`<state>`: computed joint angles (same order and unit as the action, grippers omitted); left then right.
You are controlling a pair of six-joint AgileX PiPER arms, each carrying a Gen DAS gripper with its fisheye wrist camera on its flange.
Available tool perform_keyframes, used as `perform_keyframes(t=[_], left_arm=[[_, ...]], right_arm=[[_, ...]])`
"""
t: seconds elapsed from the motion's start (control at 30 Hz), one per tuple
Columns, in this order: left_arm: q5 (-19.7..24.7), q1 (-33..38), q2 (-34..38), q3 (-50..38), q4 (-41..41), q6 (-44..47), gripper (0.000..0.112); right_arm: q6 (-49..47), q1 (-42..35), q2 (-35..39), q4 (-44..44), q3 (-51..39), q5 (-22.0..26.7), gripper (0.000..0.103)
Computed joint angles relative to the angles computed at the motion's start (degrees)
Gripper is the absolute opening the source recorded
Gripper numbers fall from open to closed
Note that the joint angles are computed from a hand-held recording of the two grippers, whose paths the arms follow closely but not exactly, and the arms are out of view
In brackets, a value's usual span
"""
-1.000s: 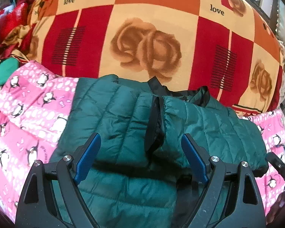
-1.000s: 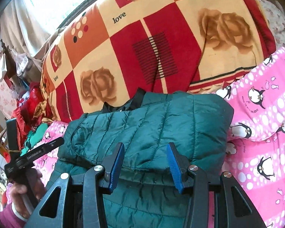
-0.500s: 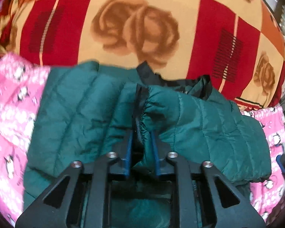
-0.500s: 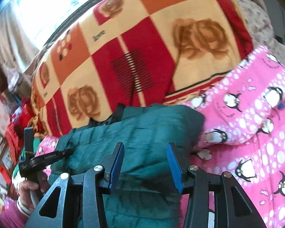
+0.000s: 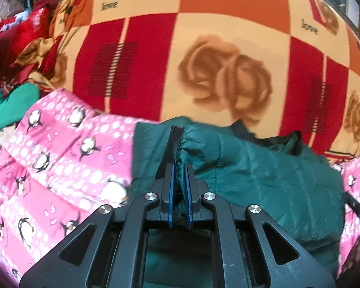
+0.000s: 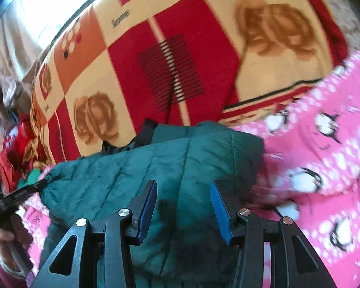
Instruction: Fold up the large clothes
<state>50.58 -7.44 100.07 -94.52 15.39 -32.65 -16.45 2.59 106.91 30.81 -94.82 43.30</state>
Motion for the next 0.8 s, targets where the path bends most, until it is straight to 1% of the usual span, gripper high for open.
perform_keyframes(t=[0.07,0.2,0.3,0.37,0.4,0.47,0.5,0.53,0.6,0.63,0.7,0.8], left_arm=[[-0.70,0.71,-0.22,2.05,-0.80,0.70,0.007],[-2.38,0.64,-0.53,5.16,-0.42,0.57,0.008],[-2.64,0.39,-0.76,5.45,-0.10,0.44,0.008],[-1.46,0.42,-0.62,4.31,-0.58,1.16,0.010],[-0.79,0.47,-0.71,3.73,-1.03,1.88,0.013],[-0.05,0.13,-1.32,3.24,-0.74,2.33,0.030],[0.06,-0.07,-1.88,3.23,-0.53,2.17,0.048],[-0.48,-0.23,-2.69,3.68,-0.32,1.69,0.062],[-2.17,-1.11,-4.45,4.87,1.85,-0.88,0.065],[-2.25,-1.72,-4.73,4.83,3.16,-1.78,0.065],[-1.90,-3.13,-4.31,3.87,5.23,-2.77,0.066],[-0.20,-4.74,-1.87,1.87,5.92,-2.38,0.066]], right_arm=[[1.58,1.62,3.15,-3.06,-3.77,0.82,0.044],[4.34,3.76,9.98,-8.61,-12.07,5.66,0.044],[5.11,3.98,11.47,-9.74,-13.73,6.55,0.044],[5.36,3.62,10.57,-9.88,-13.68,7.31,0.044],[5.67,3.61,10.11,-10.01,-13.60,7.40,0.044],[5.12,2.99,6.82,-8.81,-10.88,6.83,0.044],[4.63,2.77,5.45,-8.05,-9.66,6.58,0.044],[3.68,2.47,3.51,-6.89,-7.91,6.26,0.044],[2.40,2.55,0.57,-6.02,-5.34,6.01,0.044],[2.01,2.97,-0.70,-6.42,-4.27,6.26,0.044],[2.74,4.34,-1.86,-8.20,-3.08,6.43,0.044],[3.94,5.81,-2.07,-9.30,-1.65,7.04,0.044]])
